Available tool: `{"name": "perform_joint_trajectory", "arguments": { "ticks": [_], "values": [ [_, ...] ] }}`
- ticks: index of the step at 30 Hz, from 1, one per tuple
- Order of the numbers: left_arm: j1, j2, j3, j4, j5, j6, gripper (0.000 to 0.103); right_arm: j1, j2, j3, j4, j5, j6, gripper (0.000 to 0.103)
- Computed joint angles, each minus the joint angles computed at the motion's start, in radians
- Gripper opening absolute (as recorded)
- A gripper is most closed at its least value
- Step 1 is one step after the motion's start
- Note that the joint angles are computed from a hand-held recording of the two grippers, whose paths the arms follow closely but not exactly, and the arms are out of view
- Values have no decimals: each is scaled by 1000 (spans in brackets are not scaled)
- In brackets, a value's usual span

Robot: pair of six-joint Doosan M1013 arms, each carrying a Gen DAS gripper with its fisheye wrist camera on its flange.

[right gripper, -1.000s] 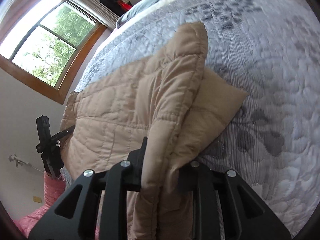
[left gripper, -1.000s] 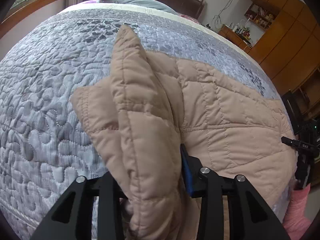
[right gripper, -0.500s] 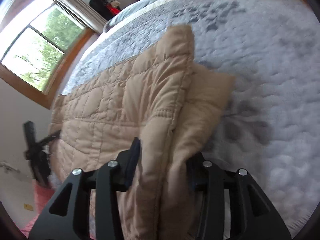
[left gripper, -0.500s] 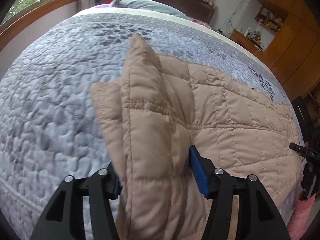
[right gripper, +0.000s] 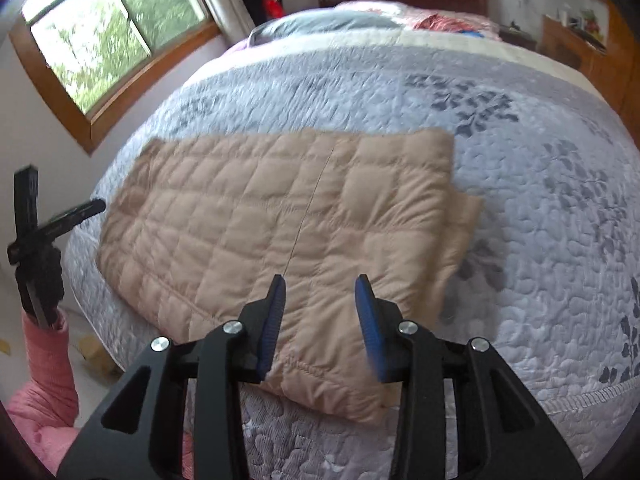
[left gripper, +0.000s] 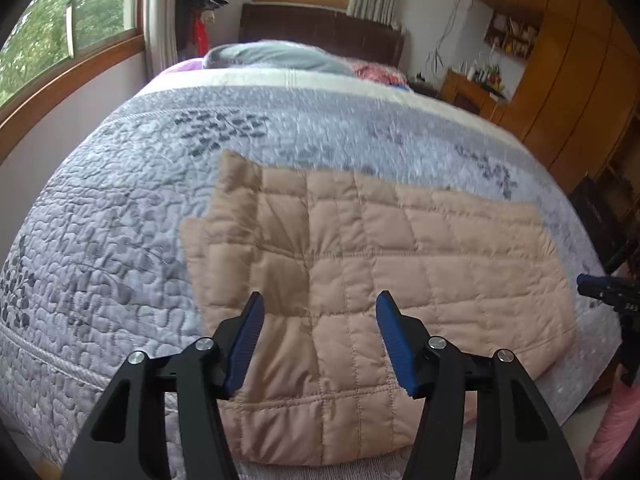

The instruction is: Fold large clothes

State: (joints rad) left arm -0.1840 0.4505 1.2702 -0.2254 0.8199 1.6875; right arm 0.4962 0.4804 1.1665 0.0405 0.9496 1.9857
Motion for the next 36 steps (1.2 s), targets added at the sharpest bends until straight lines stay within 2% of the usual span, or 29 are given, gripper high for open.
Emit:
{"name": "perform_joint_trajectory", "arguments": {
  "ticks": [3, 5, 7, 10, 15, 18, 23, 28, 30, 34, 36],
  "values": [
    [-8, 36, -17, 37, 45, -26, 59, -6, 25, -5, 18, 37, 12, 36],
    [-10, 52, -19, 57, 56, -41, 59, -11, 41, -6, 16, 58, 30, 29],
    [-4, 59, -4, 20, 36, -11, 60, -19, 49, 12, 54, 39, 20, 29],
    [-7, 57, 15, 30, 0, -10, 60, -20, 44, 46, 67, -17, 15, 29],
    [-13, 54, 14, 56, 1, -47, 60, -14, 39, 52, 45, -20, 29, 29],
    [-8, 28, 25, 51, 8, -81, 60, -16, 19, 55, 50, -17, 35, 32],
    [12, -66, 119, -1, -28, -120, 65, -8, -29, 72, -5, -18, 43, 33],
    [25, -143, 245, 71, -88, -315, 69, -4, -31, 72, -33, 30, 51, 33],
    [40, -153, 279, -9, -110, -305, 69, -6, -22, 72, -21, 51, 44, 33],
    [91, -145, 335, -358, -150, -186, 69, -5, -3, 58, -25, 82, 44, 33],
    [100, -137, 355, -476, -174, -170, 69, -7, 2, 55, -23, 89, 44, 33]
  ]
}}
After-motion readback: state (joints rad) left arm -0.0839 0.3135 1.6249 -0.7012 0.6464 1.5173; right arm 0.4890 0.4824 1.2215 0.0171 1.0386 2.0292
